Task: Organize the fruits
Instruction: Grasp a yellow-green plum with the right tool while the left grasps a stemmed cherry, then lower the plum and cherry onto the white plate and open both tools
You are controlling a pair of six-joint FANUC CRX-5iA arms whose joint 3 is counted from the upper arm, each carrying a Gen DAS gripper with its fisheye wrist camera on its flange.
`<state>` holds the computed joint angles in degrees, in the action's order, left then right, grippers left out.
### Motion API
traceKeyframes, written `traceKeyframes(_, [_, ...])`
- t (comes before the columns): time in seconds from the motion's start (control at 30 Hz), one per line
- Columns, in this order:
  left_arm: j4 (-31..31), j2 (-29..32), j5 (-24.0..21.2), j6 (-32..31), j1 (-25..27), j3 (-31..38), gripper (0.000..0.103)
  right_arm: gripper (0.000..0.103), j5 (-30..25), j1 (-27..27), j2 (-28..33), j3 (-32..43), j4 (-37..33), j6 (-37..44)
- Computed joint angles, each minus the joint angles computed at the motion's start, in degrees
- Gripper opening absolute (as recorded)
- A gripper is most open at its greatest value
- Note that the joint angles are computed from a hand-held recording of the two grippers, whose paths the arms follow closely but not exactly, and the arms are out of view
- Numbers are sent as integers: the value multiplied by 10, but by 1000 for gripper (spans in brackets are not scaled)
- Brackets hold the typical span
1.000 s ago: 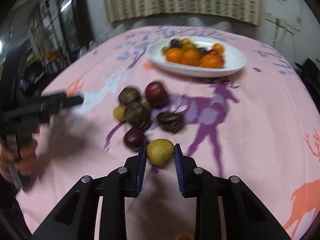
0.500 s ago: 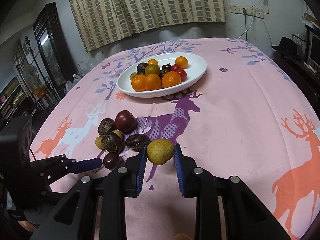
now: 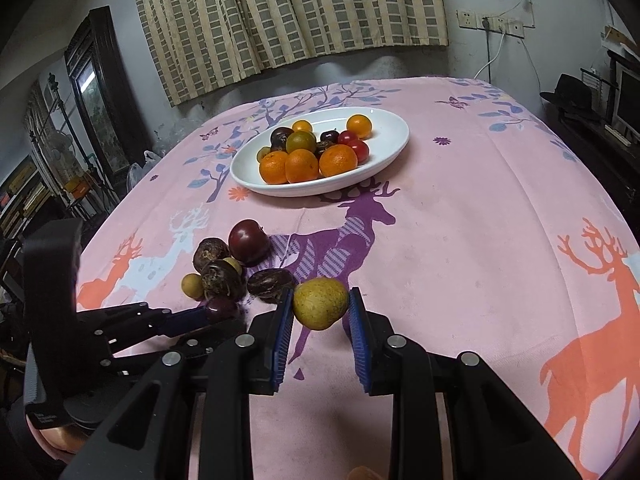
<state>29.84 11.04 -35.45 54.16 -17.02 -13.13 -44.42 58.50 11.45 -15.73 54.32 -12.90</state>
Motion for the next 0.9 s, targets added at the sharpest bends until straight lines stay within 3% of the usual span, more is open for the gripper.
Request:
traceKeyframes(0.1, [64,-31,4,-73,12,-40,25,28,11,-1,-2,-10,16,-10])
traceKeyframes(0.17, [98,-49,-8,-122,25,-55,25,28,47,-9,-8,-22,35,-18])
traceKeyframes(0.27, [114,-36,-45,-155,45,-17,25,28,76,-31,1,0,27,12])
traceKeyframes(0.4, [118,35,-36,-157,43,95,25,28,43,-68,45,65,69,34])
traceKeyframes(0.57, [27,180,-37,-49,24,305,25,28,48,-129,132,176,42,101])
traceKeyframes(0.7, [-48,302,-133,48,18,499,25,29,73,-156,175,224,-5,135])
traceKeyframes(0.77, [-85,326,-170,99,18,551,41,63,52,-152,181,233,-3,137])
traceKeyframes(0.8, [-87,322,-171,110,20,545,62,74,49,-148,174,218,25,114])
traceKeyframes(0.83, [-78,304,-153,103,24,516,75,74,54,-144,164,202,43,106])
traceKeyframes(0.9, [-45,244,-84,53,31,416,82,73,55,-134,148,181,61,106])
